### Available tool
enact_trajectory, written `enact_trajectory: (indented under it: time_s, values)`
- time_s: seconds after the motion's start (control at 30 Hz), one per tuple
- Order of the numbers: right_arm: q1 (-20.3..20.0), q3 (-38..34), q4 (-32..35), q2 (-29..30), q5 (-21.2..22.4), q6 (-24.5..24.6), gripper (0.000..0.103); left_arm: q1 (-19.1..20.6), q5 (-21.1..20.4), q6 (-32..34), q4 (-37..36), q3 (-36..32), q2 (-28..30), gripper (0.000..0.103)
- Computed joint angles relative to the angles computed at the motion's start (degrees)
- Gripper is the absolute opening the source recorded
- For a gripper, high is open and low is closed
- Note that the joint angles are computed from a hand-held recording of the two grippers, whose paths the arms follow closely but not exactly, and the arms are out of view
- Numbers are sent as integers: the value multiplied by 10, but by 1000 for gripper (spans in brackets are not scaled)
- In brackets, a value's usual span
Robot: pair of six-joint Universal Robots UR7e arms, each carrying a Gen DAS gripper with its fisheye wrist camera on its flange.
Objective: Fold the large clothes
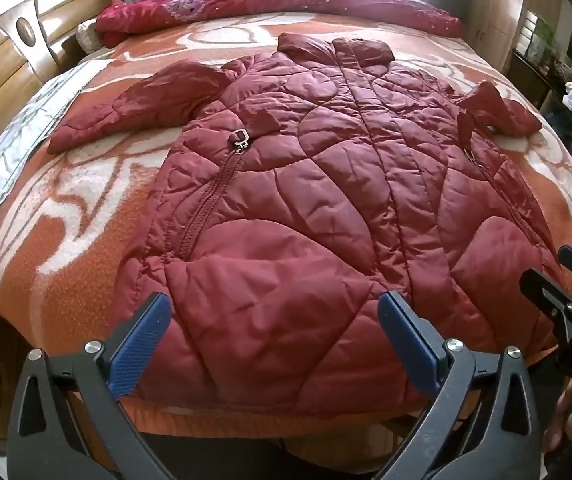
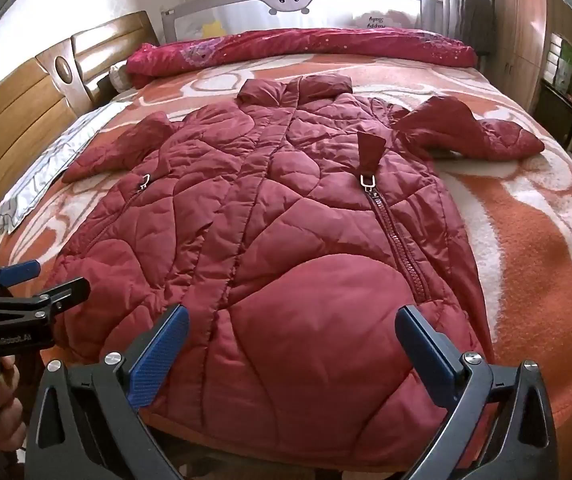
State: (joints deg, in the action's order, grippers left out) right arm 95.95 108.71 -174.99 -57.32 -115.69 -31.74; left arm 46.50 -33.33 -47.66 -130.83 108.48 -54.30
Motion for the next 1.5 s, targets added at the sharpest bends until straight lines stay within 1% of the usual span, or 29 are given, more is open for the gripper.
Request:
enact_trajectory:
  time_s: [0.43,0.93,1.17,1.5]
  values:
    - [-1,6,-10,-2,3,-5,103,2,1,-4,2,-3,3,103]
    - [3,-1,6,-2,-2,4,103,0,1,0,-1,1,0,103]
    - [0,5,-18,-1,9,-7,103,0,1,-1,1,0,0,103]
    - [2,2,-6,-2,5,-2,103,0,0,1,-1,1,0,103]
